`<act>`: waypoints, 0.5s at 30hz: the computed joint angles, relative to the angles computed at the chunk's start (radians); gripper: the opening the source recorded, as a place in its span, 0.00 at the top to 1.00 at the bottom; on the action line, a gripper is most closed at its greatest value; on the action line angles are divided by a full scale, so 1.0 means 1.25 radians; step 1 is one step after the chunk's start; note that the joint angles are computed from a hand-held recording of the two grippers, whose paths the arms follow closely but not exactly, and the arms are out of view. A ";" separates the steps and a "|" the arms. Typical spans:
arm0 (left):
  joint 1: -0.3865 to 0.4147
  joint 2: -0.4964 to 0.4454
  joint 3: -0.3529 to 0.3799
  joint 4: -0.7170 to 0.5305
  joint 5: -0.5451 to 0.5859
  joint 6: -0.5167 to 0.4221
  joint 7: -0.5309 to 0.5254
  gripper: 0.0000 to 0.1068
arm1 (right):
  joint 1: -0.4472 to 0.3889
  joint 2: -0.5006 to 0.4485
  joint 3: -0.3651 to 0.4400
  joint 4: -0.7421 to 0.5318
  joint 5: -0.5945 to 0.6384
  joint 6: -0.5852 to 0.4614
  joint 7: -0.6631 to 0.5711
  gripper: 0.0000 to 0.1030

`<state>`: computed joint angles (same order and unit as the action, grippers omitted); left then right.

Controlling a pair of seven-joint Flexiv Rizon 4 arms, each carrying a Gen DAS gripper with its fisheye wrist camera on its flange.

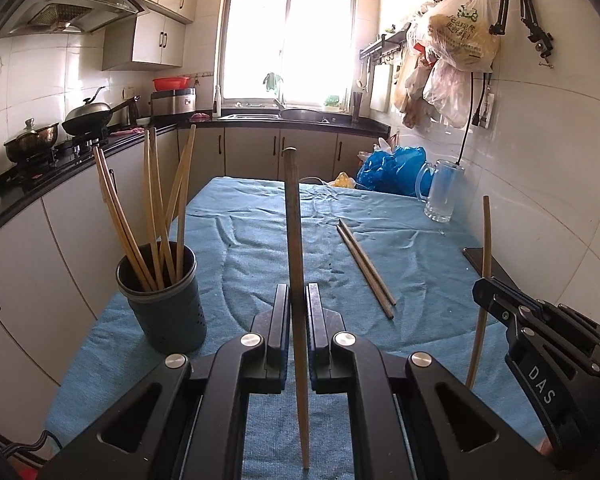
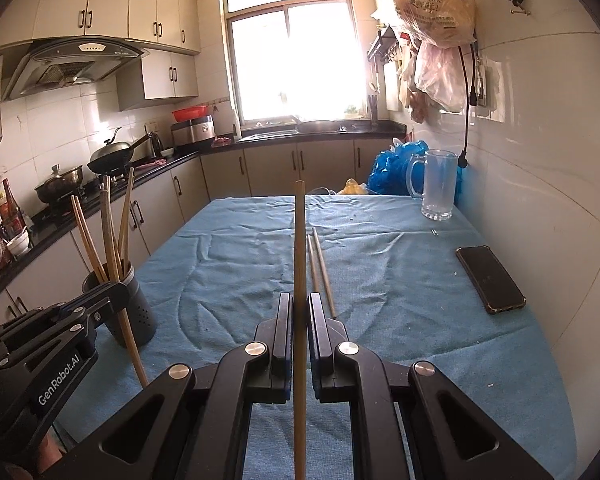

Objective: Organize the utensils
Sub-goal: 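Lift both chopsticks upright and carry them over the grey cup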

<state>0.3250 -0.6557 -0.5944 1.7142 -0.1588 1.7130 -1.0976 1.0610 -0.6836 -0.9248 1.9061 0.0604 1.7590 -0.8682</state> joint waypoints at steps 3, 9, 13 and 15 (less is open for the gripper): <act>0.027 -0.006 -0.034 0.005 0.007 0.000 0.007 0.94 | 0.006 0.000 -0.005 0.003 0.003 0.003 0.000 0.92; 0.137 -0.025 -0.164 0.022 0.013 -0.007 0.016 0.94 | 0.011 0.006 -0.006 0.009 0.014 0.019 -0.007 0.92; 0.187 -0.026 -0.208 0.029 0.013 -0.005 -0.001 0.94 | 0.002 0.016 0.009 0.007 0.023 0.031 -0.024 0.92; 0.214 -0.028 -0.234 0.034 0.019 -0.007 -0.007 0.94 | -0.010 0.025 0.026 0.002 0.024 0.035 -0.035 0.92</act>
<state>0.5927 -0.6902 -0.8868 1.7564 -0.1355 1.7038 -1.1064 1.0481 -0.6518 -0.8919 1.9083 0.0901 1.8032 -0.9125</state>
